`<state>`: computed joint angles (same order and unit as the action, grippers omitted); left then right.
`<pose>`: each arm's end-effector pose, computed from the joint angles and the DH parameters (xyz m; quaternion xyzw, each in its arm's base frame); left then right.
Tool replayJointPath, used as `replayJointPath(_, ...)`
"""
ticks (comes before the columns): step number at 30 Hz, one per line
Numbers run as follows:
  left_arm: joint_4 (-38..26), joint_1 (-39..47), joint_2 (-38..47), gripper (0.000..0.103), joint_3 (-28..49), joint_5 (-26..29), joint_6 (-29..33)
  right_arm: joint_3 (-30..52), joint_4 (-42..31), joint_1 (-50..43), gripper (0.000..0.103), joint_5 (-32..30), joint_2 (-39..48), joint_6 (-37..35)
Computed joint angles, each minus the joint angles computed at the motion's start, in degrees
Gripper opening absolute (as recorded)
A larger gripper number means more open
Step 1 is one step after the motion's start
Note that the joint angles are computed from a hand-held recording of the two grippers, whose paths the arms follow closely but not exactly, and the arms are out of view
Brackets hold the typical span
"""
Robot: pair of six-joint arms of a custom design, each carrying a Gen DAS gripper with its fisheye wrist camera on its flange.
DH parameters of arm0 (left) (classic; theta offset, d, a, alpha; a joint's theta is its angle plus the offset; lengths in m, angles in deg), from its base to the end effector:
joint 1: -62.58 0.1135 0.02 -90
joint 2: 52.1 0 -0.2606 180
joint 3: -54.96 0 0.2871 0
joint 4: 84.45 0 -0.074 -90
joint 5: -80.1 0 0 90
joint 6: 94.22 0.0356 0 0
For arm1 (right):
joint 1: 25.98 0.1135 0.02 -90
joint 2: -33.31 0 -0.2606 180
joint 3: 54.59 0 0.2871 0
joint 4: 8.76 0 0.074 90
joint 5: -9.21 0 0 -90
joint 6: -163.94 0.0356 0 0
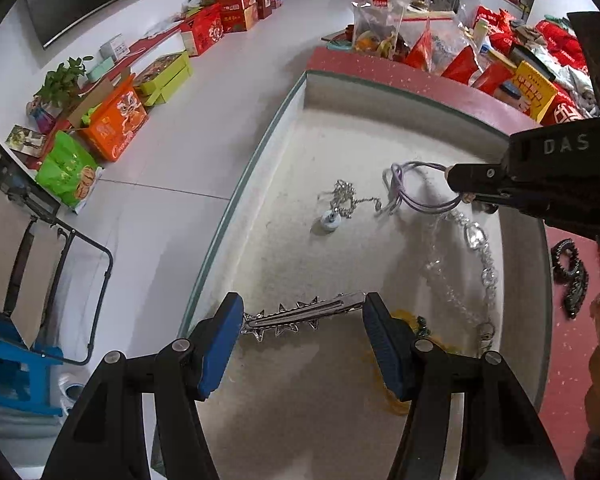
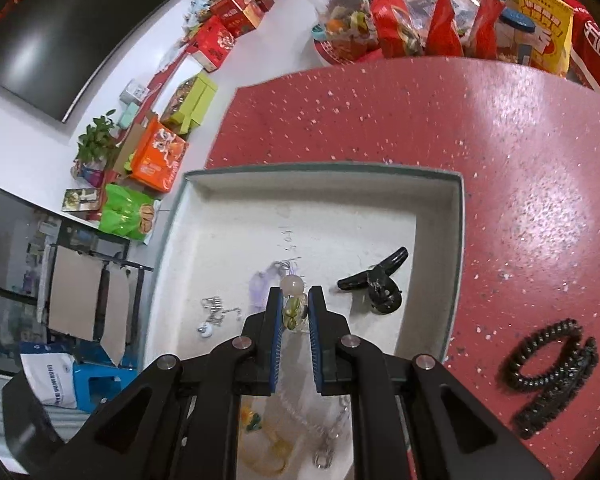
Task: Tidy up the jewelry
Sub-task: 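Open the left tool over the tray while the right tool releases the purple hair tie, then move both open tools back over the remaining jewelry on the table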
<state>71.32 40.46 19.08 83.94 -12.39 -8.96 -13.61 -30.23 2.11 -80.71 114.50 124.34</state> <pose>0.1788 -0.0710 0.0669 0.1435 0.9681 -0.0267 0.2035 0.2218 0.1183 0.0892 0.1878 0.9513 0.1542 0.1899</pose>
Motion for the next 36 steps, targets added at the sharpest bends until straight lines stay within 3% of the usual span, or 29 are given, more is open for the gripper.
replayJointPath(9,-0.39,-1.55,0.39,0.064,0.35,-1.95,-0.57,-0.50,0.68,-1.71,0.015,-1.00,1.97,-0.36)
replayJointPath(12,-1.34,-2.53,0.11,0.064,0.59,-3.01,-0.69,-0.75,0.52,-2.25,0.023,-2.38,1.10,-0.19)
replayJointPath(13,-1.63,-2.95,-0.32,0.067,0.49,-3.44,-0.86,-1.09,0.07,-2.27,0.033,-2.44,0.08,-0.17)
replayJointPath(14,-1.92,-3.13,-0.94,0.080,0.35,-3.72,-0.96,-1.58,-0.38,-2.21,0.038,-2.35,-1.29,-0.08)
replayJointPath(15,-2.13,-3.42,-2.17,0.085,-0.14,-4.08,-1.34,-2.07,-0.67,-2.18,0.046,-2.36,-2.55,-0.07)
replayJointPath(23,-6.80,-4.66,-8.33,0.088,-0.90,-4.28,-2.89,-5.58,-6.52,-1.58,0.051,-2.54,-13.68,0.98)
replayJointPath(25,-8.47,-5.48,-10.15,0.103,-1.11,-4.93,-3.76,-6.48,-8.71,-1.35,0.052,-2.32,-17.21,1.31)
replayJointPath(33,-16.31,-7.73,-18.98,0.103,-2.04,-5.13,-4.90,-10.60,-20.06,0.33,0.061,-0.45,-33.44,3.27)
replayJointPath(36,-18.60,-8.34,-20.33,0.103,-1.70,-5.06,-5.63,-11.51,-24.64,1.12,0.071,0.06,-39.09,3.95)
